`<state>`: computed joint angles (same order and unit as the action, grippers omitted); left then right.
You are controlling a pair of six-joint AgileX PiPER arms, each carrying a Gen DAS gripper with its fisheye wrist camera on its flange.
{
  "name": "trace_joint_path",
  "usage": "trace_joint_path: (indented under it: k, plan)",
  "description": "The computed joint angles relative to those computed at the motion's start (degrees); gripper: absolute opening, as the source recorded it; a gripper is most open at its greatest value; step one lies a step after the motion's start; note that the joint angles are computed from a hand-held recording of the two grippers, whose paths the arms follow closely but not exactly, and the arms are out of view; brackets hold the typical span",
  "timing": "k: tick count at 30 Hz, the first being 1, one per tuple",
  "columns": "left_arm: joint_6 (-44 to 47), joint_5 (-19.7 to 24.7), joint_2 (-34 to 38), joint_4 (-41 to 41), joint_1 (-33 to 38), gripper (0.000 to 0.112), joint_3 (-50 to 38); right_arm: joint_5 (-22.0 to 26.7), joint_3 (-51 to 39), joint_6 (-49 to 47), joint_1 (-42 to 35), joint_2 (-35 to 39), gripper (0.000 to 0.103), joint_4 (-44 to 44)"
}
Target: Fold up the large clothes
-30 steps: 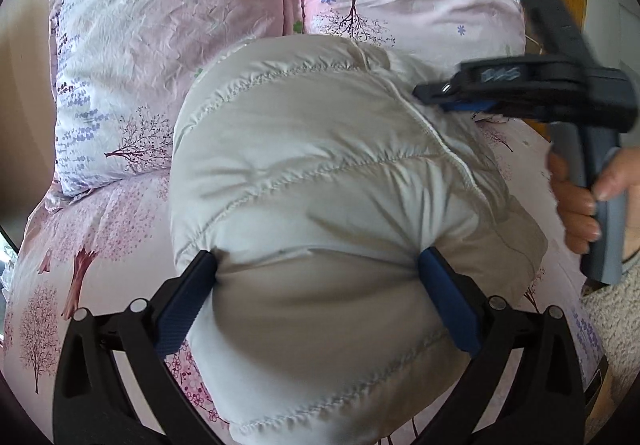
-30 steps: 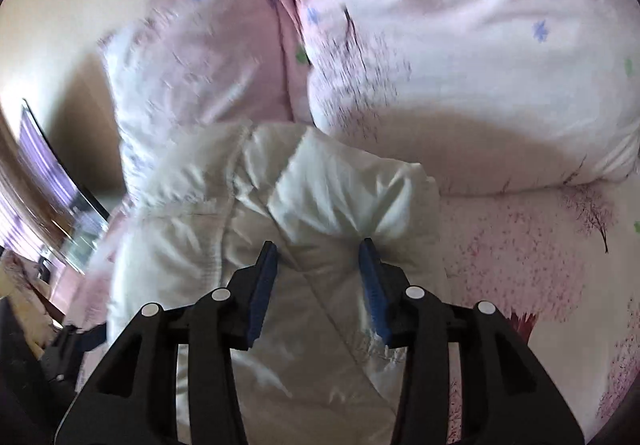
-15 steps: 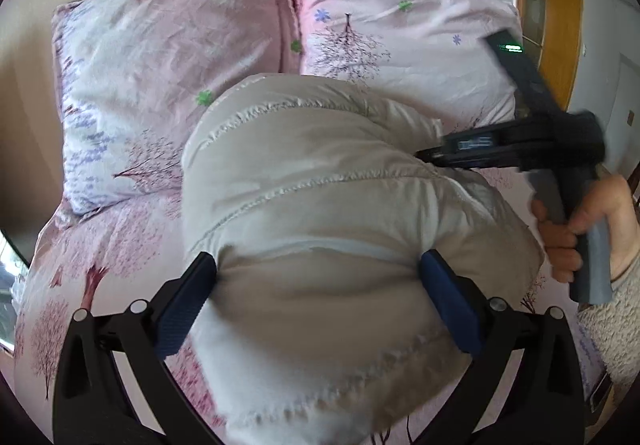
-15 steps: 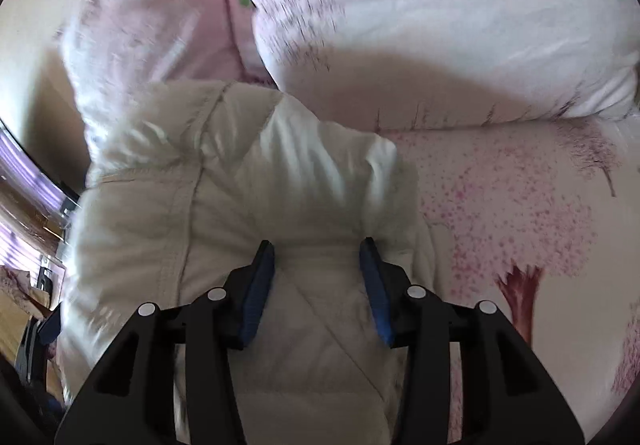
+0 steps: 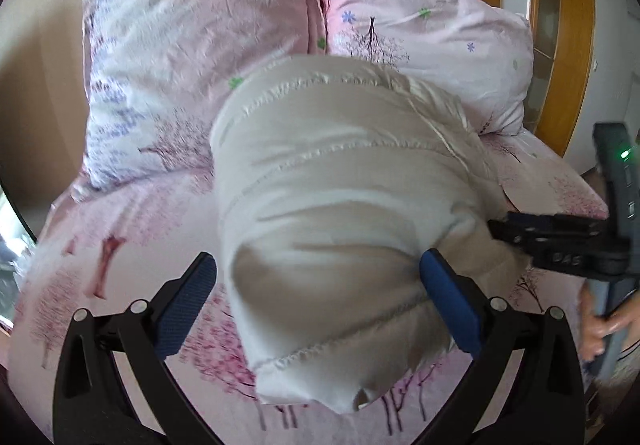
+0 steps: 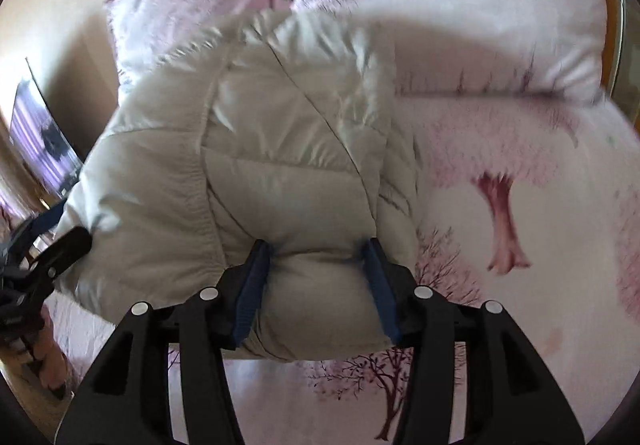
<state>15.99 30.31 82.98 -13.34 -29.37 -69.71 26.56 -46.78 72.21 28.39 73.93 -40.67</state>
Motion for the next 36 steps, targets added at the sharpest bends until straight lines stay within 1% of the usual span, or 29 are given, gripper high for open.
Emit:
trace_joint_path:
  k: [1, 3, 4, 7, 8, 9, 11, 12, 13, 15, 16, 19, 20, 23, 27, 29, 32, 33, 35, 36]
  plan:
    - [-0.2, -0.1, 0.4, -0.5, -0.1, 0.101, 0.0, -2.1, 0.8, 0.6, -1.2, 0.5, 0.053, 0.0]
    - [-2.0, -0.9, 1.0, 0.4, -0.8, 0.101, 0.3, -3.0, 1.4, 2.4, -1.6, 0.8, 0.057, -1.5]
    - [-4.6, -2.0, 0.9, 3.1, -1.6, 0.101, 0.8, -2.7, 1.3, 3.2, -1.6, 1.0, 0.061, -2.2]
    - [-7.7, -2.9, 0.1, 6.0, -2.3, 0.101, 1.4, -4.9, 2.1, -0.7, -3.8, -0.7, 0.062, 3.1]
    - [-8.5, -3.2, -0.3, 7.1, -2.5, 0.101, 1.7, -4.5, 2.2, -0.6, -3.7, -1.5, 0.063, 3.5]
    - [-9.8, -3.8, -0.8, 8.6, -2.9, 0.101, 2.2, -3.4, 2.5, 1.7, -2.8, -2.8, 0.065, 2.1]
    - [-13.9, -4.9, -2.2, 13.5, -3.8, 0.101, 3.6, -0.1, 2.5, 7.2, -0.4, -4.2, 0.073, -2.5]
    - [-15.5, -5.2, -2.9, 15.2, -4.2, 0.101, 4.2, 2.4, 2.4, 10.4, 1.2, -4.7, 0.08, -5.3]
    - [-16.5, -5.5, -3.8, 16.5, -4.5, 0.101, 5.0, 6.0, 2.2, 14.2, 3.4, -5.4, 0.086, -8.6]
    - [-18.6, -5.9, -4.9, 18.9, -5.0, 0.101, 5.8, 10.5, 2.0, 18.2, 6.4, -5.9, 0.091, -12.4]
    - [-20.8, -5.9, -5.4, 21.3, -5.4, 0.101, 6.2, 14.6, 1.8, 21.0, 9.0, -6.0, 0.096, -15.2]
    - [-26.0, -6.1, -6.7, 26.3, -6.2, 0.101, 7.3, 20.4, 1.0, 24.6, 12.7, -5.3, 0.099, -19.0]
    - [-27.9, -6.2, -7.2, 27.9, -6.5, 0.101, 7.8, 21.6, 0.9, 25.5, 13.6, -5.1, 0.099, -19.6]
    - [-29.8, -6.5, -8.8, 28.8, -6.1, 0.101, 9.1, 23.3, 2.1, 28.7, 16.3, -6.2, 0.099, -22.0]
    - [-28.2, -6.0, -10.2, 26.1, -4.7, 0.101, 10.0, 25.5, 1.9, 30.7, 18.5, -5.4, 0.099, -24.3]
    - [-28.4, -5.8, -10.4, 26.2, -4.3, 0.101, 10.1, 25.8, 2.0, 31.7, 19.3, -5.4, 0.099, -24.9]
    - [-31.1, -5.0, -10.6, 28.9, -4.6, 0.101, 10.2, 24.4, 3.0, 34.2, 19.8, -6.2, 0.101, -26.7]
    - [-31.5, -4.6, -10.5, 29.4, -4.7, 0.101, 10.1, 24.6, 2.8, 33.9, 19.9, -5.8, 0.101, -26.7]
    - [-30.7, -4.0, -10.4, 28.4, -4.5, 0.101, 9.9, 27.3, 0.2, 30.2, 19.3, -2.3, 0.101, -24.2]
    - [-29.8, -3.7, -10.3, 27.5, -4.2, 0.101, 9.8, 29.5, -1.9, 27.3, 18.0, 0.8, 0.101, -21.7]
